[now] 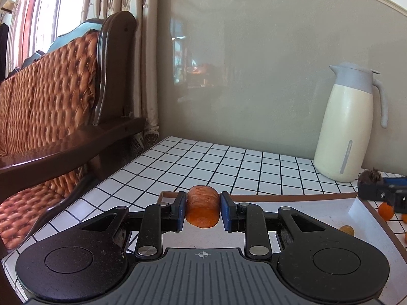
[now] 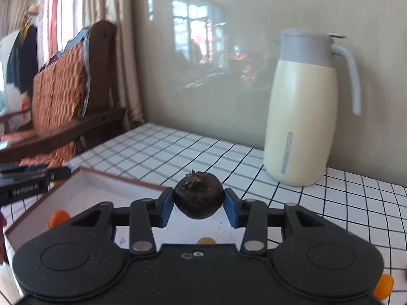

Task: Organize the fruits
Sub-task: 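Open both tools to release the carrot piece and dark fruit into the tray, then move both open tools back toward the remaining kumquats and carrot pieces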

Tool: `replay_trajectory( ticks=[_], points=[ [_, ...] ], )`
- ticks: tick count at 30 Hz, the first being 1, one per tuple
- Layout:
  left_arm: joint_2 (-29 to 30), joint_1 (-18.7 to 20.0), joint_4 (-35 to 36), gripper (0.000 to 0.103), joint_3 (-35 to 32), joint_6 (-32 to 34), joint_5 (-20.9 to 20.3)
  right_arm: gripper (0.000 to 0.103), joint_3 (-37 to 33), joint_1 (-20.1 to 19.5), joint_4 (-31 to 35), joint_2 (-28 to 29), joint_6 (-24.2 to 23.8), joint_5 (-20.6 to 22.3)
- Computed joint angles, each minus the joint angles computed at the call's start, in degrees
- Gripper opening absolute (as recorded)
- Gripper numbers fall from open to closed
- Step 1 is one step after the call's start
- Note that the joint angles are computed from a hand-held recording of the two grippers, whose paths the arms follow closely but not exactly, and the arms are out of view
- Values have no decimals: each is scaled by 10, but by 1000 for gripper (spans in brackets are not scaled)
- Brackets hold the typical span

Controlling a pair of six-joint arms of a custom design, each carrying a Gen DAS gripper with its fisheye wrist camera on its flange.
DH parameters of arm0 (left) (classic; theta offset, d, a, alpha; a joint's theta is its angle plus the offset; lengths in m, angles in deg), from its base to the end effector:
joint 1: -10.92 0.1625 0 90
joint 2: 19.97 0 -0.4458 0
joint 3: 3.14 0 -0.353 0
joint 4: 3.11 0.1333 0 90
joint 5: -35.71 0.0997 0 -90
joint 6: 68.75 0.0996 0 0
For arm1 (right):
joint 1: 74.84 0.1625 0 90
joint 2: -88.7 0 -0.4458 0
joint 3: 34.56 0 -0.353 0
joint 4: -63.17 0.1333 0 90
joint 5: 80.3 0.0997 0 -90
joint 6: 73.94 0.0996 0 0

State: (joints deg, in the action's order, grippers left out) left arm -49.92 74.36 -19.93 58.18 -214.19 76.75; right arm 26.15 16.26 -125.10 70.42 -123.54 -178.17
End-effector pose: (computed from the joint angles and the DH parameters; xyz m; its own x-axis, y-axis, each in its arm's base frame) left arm -0.1382 -0.7425 0.0884 -0.6888 -0.1685 -0.7051 0.6108 0.3890 -0.6896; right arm 0.1354 -0.8190 0.0913 -0.6351 -0.3664 0.6800 -0.7629 0.4356 -0.4778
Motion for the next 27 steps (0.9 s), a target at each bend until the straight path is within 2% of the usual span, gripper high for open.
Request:
replay_trajectory(
  ticks=[1,2,3,4,5,7,13,21,25,27],
  points=[
    [-4,-2,-25,35,12,11,-6,67,4,-2,-40,5,-4,3],
    [-10,-4,-60,71,31,27,-13,90,13,-6,-69,5,-1,19],
    [-18,-6,-94,96,53,41,-7,89,18,-7,-75,1,3,22],
    [-27,-7,-118,97,73,52,7,86,16,-7,-66,-1,5,14],
    [-29,-9,-123,97,77,57,4,88,17,-7,-69,-2,5,14],
    [-30,-11,-121,97,78,61,4,97,25,-11,-89,-3,7,25],
    [-22,-14,-95,101,67,60,-3,97,34,-12,-95,-10,9,30],
    [-27,-26,-119,103,91,72,-6,97,54,-11,-107,-23,17,20],
    [-30,-37,-142,103,108,65,-19,97,83,-10,-136,-36,17,27],
    [-38,-44,-172,103,128,56,-22,97,105,-13,-180,-41,12,46]
  ],
)
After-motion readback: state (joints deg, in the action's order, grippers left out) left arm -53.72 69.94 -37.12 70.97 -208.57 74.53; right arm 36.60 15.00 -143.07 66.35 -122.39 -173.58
